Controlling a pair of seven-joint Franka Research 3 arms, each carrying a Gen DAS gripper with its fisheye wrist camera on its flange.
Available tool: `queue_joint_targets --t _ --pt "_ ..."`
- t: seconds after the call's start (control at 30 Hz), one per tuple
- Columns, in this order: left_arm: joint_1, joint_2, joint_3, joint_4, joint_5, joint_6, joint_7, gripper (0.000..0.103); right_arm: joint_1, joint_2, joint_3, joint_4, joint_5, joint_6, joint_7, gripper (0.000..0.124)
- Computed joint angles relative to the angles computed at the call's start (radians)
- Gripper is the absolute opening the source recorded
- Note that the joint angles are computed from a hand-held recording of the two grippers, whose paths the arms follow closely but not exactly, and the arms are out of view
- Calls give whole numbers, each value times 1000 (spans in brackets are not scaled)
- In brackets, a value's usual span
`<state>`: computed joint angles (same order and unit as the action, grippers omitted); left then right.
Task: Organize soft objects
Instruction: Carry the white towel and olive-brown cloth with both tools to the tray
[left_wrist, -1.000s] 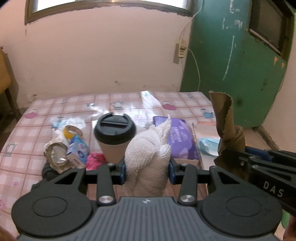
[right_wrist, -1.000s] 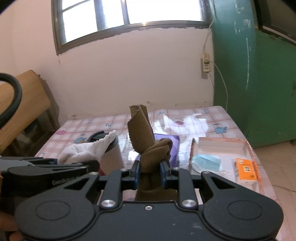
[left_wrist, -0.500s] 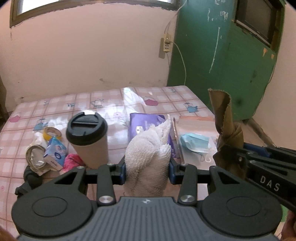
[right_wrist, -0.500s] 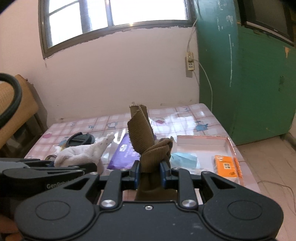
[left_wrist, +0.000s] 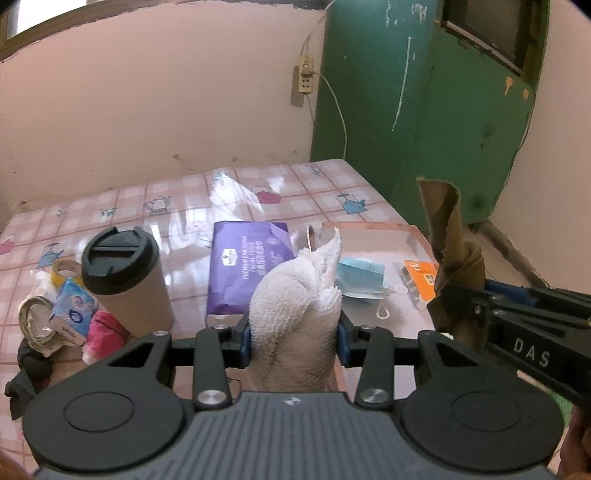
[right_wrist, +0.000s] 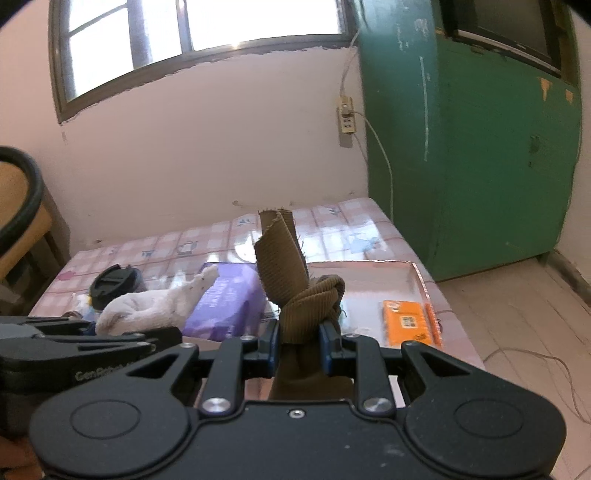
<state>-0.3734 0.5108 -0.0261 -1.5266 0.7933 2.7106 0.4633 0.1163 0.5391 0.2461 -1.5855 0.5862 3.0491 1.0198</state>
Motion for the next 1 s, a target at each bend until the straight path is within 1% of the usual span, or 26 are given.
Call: queue_joint_targets --t 0.2,0.43,0.53,0.77,0.9,1.0 --pt "0 49 -17 63 -44 -18 57 43 16 12 -39 14 -23 -9 40 27" --pt "-14 99 -19 125 -89 -38 107 43 34 38 -81 44 -69 -31 105 27" --pt "-18 129 -23 162 -115 -50 136 43 41 58 -99 67 -91 -46 134 27" --pt "-15 188 -30 231 -181 -61 211 43 33 102 -118 115 -126 -83 179 27" --pt "-10 223 -41 275 -228 -70 254 43 46 142 -144 172 -157 -120 221 27" --pt "-1 257 -53 311 -267 -56 293 43 55 166 -164 202 -183 -139 251 27"
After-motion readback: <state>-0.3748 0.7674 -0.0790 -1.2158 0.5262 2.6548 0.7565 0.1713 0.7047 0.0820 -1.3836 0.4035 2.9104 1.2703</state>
